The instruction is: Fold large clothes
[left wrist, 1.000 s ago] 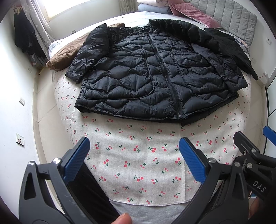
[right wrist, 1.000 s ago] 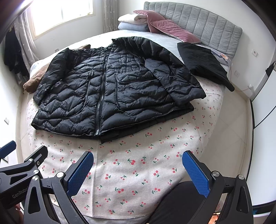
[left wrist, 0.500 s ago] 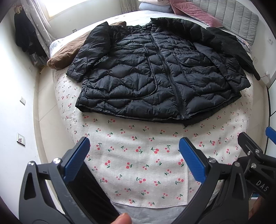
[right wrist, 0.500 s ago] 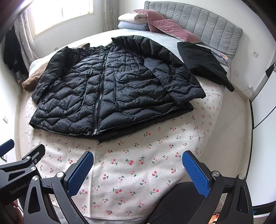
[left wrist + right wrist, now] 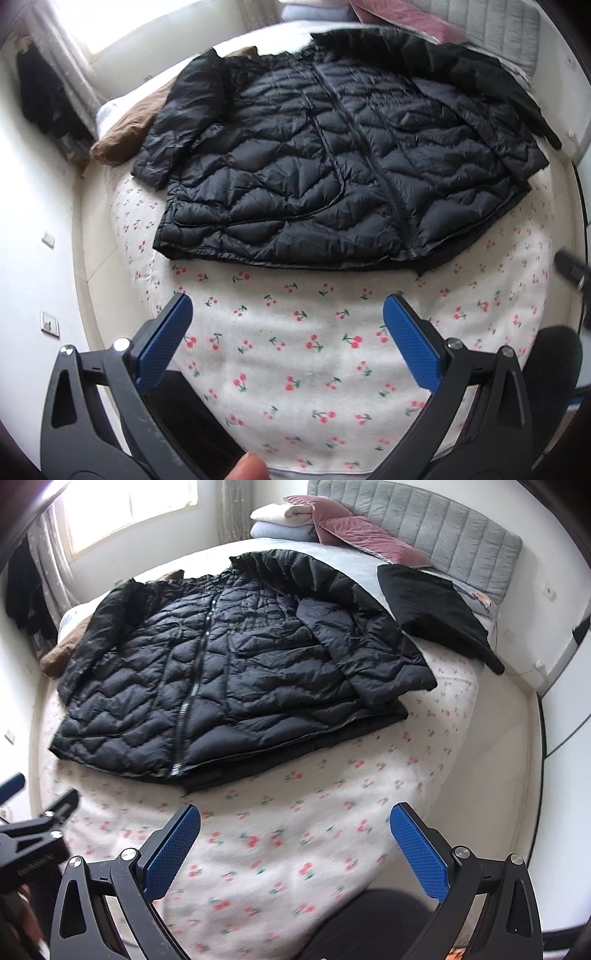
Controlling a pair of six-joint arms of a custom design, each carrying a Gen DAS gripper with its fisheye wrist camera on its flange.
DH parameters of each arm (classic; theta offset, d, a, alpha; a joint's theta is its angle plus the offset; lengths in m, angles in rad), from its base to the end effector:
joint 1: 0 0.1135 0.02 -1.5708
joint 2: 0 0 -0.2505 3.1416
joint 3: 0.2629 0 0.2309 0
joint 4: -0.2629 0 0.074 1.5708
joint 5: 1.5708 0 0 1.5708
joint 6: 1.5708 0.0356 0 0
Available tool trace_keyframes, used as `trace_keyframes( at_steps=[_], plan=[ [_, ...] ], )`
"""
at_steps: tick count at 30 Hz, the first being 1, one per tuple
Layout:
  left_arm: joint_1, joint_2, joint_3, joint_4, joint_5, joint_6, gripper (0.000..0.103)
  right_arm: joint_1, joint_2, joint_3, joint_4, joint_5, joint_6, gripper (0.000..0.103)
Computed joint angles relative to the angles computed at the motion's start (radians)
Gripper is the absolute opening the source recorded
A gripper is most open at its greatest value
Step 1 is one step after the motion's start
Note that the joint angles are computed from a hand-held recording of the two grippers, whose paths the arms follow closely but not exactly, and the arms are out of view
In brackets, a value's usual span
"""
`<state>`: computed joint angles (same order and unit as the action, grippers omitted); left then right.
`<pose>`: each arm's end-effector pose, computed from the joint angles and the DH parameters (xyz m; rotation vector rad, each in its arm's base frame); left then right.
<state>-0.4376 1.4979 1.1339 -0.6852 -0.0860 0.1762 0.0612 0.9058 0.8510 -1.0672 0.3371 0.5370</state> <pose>0.2604 -0.1184 0.2451 0.7610 2.5005 0.0206 0.1385 -0.0033 0.2614 0.7126 2.5090 -0.2485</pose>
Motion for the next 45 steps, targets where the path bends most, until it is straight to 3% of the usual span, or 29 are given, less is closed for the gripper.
trace_keyframes(
  at_steps=[3,5,9,11,16,20,24,25,27,29,32,37,42,45],
  plan=[
    [0.085,0.084,0.084,-0.031,0.087,0.059,0.103,-0.284,-0.041,-0.039,0.1,-0.181,-0.243,0.103],
    [0.124,0.116,0.111,-0.011,0.089,0.078,0.103,-0.487,-0.019,-0.045,0.148,-0.322,-0.38,0.103],
    [0.208,0.209,0.19,0.011,0.082,0.136,0.103,-0.852,0.169,-0.004,0.207,-0.586,-0.578,0.103],
    [0.253,0.281,0.265,-0.022,0.11,0.147,0.103,-0.935,0.259,0.026,0.235,-0.651,-0.623,0.103],
    [0.317,0.459,0.463,-0.126,0.141,0.124,0.103,-1.013,0.445,0.103,0.341,-0.686,-0.661,0.103],
    [0.327,0.509,0.504,-0.096,0.133,0.133,0.103,-1.075,0.636,0.216,0.423,-0.746,-0.641,0.103],
    [0.32,0.57,0.563,-0.076,0.092,0.151,0.103,-1.113,0.843,0.372,0.408,-0.835,-0.605,0.101],
    [0.317,0.599,0.594,-0.087,0.092,0.148,0.103,-1.113,0.876,0.396,0.401,-0.842,-0.604,0.096],
    [0.319,0.652,0.66,-0.118,0.09,0.142,0.103,-1.107,0.976,0.475,0.36,-0.854,-0.622,0.076],
    [0.315,0.715,0.737,-0.155,0.072,0.126,0.103,-1.093,1.024,0.52,0.332,-0.849,-0.652,0.038],
    [0.315,0.782,0.832,-0.207,0.087,0.117,0.103,-1.071,1.011,0.557,0.33,-0.782,-0.711,0.017],
    [0.318,0.855,0.95,-0.243,0.099,0.112,0.103,-1.06,1.041,0.79,0.262,-0.598,-0.744,0.012],
    [0.324,0.922,1.068,-0.29,0.121,0.115,0.103,-1.068,1.167,1.145,0.225,-0.39,-0.749,0.012],
    [0.334,0.944,1.107,-0.306,0.145,0.124,0.103,-1.072,1.213,1.252,0.242,-0.348,-0.74,0.016]
  ],
)
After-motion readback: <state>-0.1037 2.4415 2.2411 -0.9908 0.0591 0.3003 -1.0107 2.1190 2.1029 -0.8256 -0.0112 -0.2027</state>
